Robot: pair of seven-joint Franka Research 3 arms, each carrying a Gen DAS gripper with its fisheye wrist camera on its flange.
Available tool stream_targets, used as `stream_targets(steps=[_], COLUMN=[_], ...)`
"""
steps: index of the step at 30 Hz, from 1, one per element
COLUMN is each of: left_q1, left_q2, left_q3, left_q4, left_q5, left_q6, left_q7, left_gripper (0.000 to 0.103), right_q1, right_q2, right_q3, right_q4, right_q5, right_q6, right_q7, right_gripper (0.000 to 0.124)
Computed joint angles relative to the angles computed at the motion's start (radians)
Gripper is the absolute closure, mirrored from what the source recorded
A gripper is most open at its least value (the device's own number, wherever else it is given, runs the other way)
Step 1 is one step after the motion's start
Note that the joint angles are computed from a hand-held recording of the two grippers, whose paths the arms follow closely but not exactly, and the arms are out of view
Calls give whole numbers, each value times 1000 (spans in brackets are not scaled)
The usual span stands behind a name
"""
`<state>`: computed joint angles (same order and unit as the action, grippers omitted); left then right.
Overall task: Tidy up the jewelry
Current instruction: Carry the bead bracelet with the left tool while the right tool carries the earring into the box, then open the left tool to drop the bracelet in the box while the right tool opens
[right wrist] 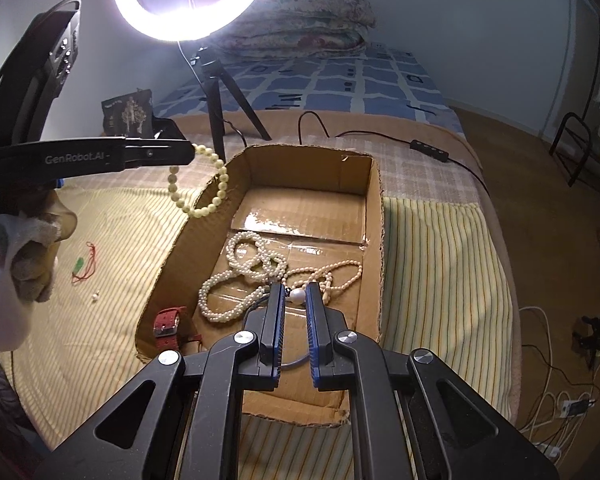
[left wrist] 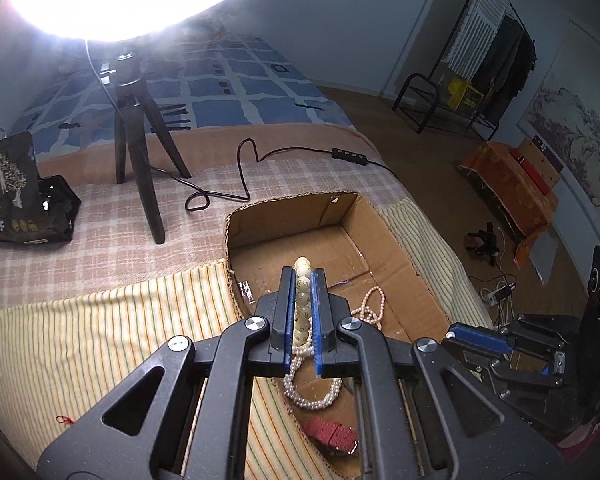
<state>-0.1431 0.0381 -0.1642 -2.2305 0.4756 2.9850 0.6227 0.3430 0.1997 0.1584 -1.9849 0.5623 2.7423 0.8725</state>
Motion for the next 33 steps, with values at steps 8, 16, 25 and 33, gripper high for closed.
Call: stream_targets(steps=[8, 16, 25, 33], left_q1=[-3, -19, -15, -2], left_q2=[29, 24, 6, -16], left_q3=[1, 14, 23, 7], left_q4=[25, 36, 35, 25], left_q5=[-26, 57, 207, 201], left_q6=[3, -7, -13, -42], left_q7=[29, -23, -164, -173], left_gripper=[98, 98, 40, 34], right_q1=[-2, 7, 21, 52], right_q2=[22, 25, 9, 6], right_q3=[6, -1, -7, -41], right_q4=[19, 16, -21, -30], right_q5=[9, -17, -64, -216], right_q6=[0, 20, 99, 103], right_q7=[1, 34, 80, 227], right_gripper=[115, 99, 55, 54])
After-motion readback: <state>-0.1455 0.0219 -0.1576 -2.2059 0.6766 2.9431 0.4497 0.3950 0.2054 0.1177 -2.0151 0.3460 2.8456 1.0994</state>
